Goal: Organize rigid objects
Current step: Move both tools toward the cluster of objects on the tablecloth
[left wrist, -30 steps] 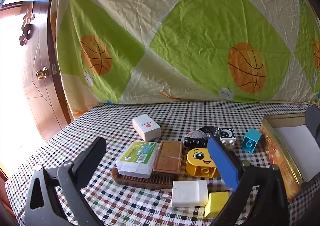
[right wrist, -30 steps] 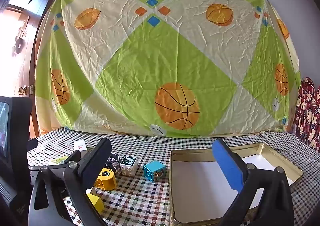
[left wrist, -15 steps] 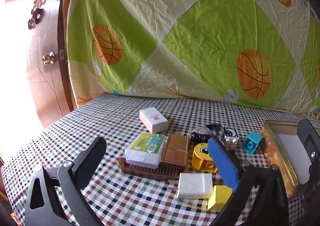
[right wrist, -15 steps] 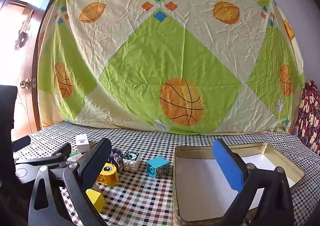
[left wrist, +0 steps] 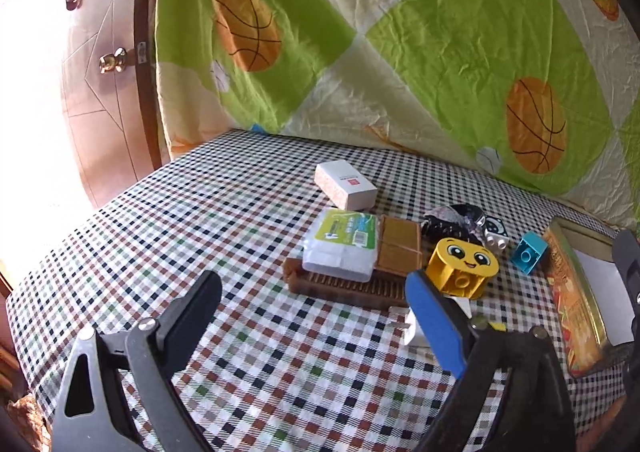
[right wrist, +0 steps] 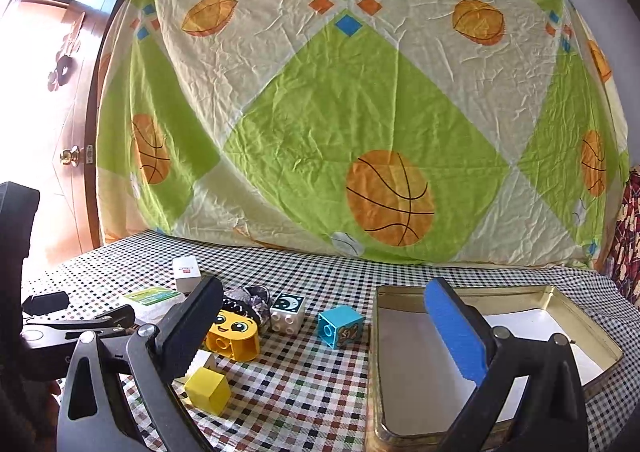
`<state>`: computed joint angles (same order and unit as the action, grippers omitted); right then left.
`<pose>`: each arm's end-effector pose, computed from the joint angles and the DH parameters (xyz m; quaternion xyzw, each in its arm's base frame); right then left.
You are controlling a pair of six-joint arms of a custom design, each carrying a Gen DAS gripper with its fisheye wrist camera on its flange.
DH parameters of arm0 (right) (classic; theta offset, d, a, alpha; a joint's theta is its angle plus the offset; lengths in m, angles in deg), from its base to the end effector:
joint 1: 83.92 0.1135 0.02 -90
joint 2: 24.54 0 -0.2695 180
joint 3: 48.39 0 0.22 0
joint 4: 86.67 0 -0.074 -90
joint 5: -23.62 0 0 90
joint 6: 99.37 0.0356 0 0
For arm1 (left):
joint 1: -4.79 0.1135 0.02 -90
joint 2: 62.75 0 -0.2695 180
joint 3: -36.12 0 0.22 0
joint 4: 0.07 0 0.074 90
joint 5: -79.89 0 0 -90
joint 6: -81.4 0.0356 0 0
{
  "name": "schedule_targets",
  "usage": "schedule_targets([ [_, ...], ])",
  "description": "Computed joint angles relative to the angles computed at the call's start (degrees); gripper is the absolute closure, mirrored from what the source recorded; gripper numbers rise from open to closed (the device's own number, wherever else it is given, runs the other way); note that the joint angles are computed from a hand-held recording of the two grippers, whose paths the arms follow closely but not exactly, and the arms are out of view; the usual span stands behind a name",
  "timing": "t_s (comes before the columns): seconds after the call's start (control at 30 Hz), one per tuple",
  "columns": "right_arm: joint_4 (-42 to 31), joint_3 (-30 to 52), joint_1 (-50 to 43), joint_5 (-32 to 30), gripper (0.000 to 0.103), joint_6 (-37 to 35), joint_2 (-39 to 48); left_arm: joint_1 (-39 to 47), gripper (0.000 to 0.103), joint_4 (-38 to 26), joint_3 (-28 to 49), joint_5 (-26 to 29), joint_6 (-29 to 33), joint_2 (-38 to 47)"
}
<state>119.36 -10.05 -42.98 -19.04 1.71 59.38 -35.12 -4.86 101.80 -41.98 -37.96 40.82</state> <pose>0.1969 0.1361 0.1915 0.0310 0.7826 -0.0631 0.6186 0.2679 -0.1995 0.1697 -0.0287 0.8871 -0.0124 0.4604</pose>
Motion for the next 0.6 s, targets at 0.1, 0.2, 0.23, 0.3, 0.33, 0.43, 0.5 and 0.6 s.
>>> schedule_targets([
  [0.1,-1.3,0.4,-0.6,-3.0,0.003,0.7,-0.2,-0.7,0.01,-2.4,0.9,-3.7,1.3,0.3],
  [0.2,-4.3,1.7,-1.3,-5.8,0.013,2.0,0.2,-0.4,0.016,-3.2,0.7,-3.6,2.6,0.0],
  [0.23,-5.6,2.2,-1.7,-6.8,0.018,2.5,0.4,-0.1,0.016,-3.5,0.7,-3.1,2.6,-0.1],
  [0.3,-7.6,3.0,-2.5,-9.0,0.02,3.3,0.4,0.5,0.016,-3.8,0.3,-2.2,2.3,-0.5],
  [0.33,-7.9,3.0,-2.7,-9.5,0.02,3.8,0.4,0.7,0.016,-4.0,0.2,-2.0,2.1,-0.6],
  [0.43,-8.4,3.1,-2.8,-10.9,0.02,4.2,0.4,1.2,0.016,-4.8,-0.2,-2.1,2.2,-1.0],
  [0.5,-8.8,3.2,-2.7,-11.5,0.02,3.9,0.4,1.4,0.016,-4.6,-0.9,-1.8,2.5,-1.4],
  [0.6,-9.4,3.5,-2.8,-13.2,0.02,3.3,0.1,1.5,0.016,-4.9,-1.4,-1.6,2.6,-2.0],
])
